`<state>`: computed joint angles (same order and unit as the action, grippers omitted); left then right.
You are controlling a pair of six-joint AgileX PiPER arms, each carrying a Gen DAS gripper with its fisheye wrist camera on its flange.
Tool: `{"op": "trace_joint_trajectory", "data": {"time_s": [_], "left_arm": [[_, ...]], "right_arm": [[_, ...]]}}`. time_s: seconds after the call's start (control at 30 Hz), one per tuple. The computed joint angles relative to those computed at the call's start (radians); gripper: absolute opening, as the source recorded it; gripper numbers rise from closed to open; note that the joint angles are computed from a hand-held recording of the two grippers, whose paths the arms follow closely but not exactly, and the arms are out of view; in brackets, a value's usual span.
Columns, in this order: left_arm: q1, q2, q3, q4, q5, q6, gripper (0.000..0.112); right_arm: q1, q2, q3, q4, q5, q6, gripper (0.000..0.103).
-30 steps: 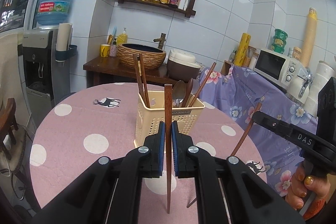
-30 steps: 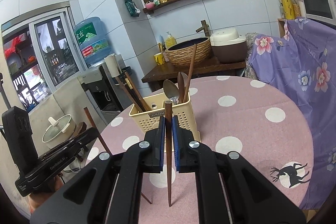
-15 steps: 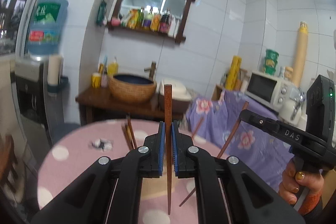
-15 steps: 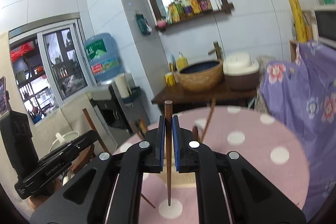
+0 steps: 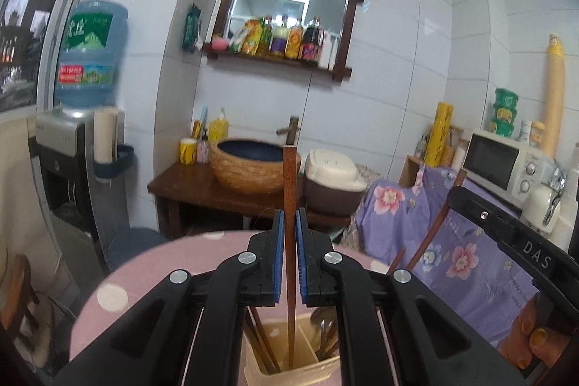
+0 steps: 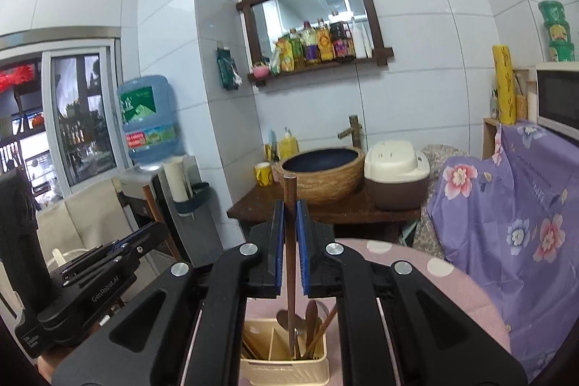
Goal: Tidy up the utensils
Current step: 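Drop both brown chopsticks into the beige basket and open both tools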
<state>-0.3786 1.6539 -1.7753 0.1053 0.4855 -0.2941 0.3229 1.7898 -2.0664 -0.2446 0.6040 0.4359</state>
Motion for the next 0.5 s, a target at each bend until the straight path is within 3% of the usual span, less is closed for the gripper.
{"op": "trace_joint_trajectory", "data": {"time_s": [0.17,0.5], "left_arm": [[-0.011,-0.025,0.168,0.026,-0.079,-0.041,0.008],[-0.015,-0.01,0.251,0.082,-0.106,-0.09,0.008]], "right_arm": [[0.02,-0.016,0.171,-0.071,-0.083,0.075,0.008],[0.013,-0.012,0.279,-0.112,-0.139,0.15,0.008]]}}
